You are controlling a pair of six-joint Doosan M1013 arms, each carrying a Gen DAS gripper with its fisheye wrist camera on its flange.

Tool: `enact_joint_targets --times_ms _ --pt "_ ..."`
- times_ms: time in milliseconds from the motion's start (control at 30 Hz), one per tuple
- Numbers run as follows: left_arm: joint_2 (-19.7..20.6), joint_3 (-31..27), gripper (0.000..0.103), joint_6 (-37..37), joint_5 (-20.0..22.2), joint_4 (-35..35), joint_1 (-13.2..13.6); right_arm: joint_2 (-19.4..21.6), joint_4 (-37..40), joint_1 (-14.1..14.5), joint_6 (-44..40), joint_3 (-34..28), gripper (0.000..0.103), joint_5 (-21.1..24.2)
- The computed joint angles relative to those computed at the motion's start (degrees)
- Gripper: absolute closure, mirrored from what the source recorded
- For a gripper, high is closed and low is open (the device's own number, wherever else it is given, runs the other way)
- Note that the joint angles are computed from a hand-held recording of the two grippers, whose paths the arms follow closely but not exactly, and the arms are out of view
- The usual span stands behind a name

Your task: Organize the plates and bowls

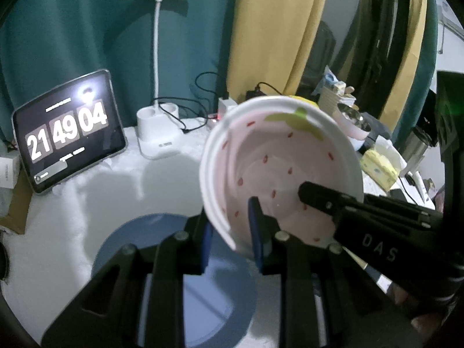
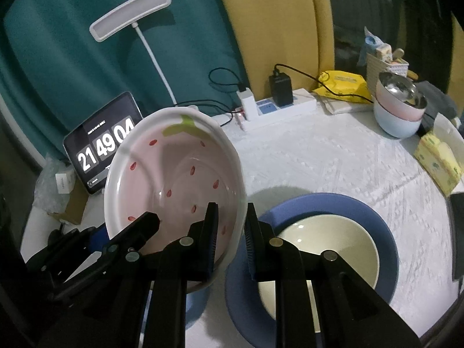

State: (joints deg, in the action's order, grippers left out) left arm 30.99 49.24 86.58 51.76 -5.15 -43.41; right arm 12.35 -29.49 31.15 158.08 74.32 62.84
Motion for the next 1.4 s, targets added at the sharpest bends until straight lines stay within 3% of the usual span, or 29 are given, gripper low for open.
enact_joint_targets --times_ms 767,1400 --pt "0.71 0.05 0.08 0.43 2.1 -0.02 -2.84 -4.89 0.23 -0.75 3.83 7.5 0.084 -0.98" --pt "1.6 -0.29 0.08 1.64 4.3 0.5 -4.84 -6.54 -0.22 -0.63 3.7 10.48 0.084 2.14"
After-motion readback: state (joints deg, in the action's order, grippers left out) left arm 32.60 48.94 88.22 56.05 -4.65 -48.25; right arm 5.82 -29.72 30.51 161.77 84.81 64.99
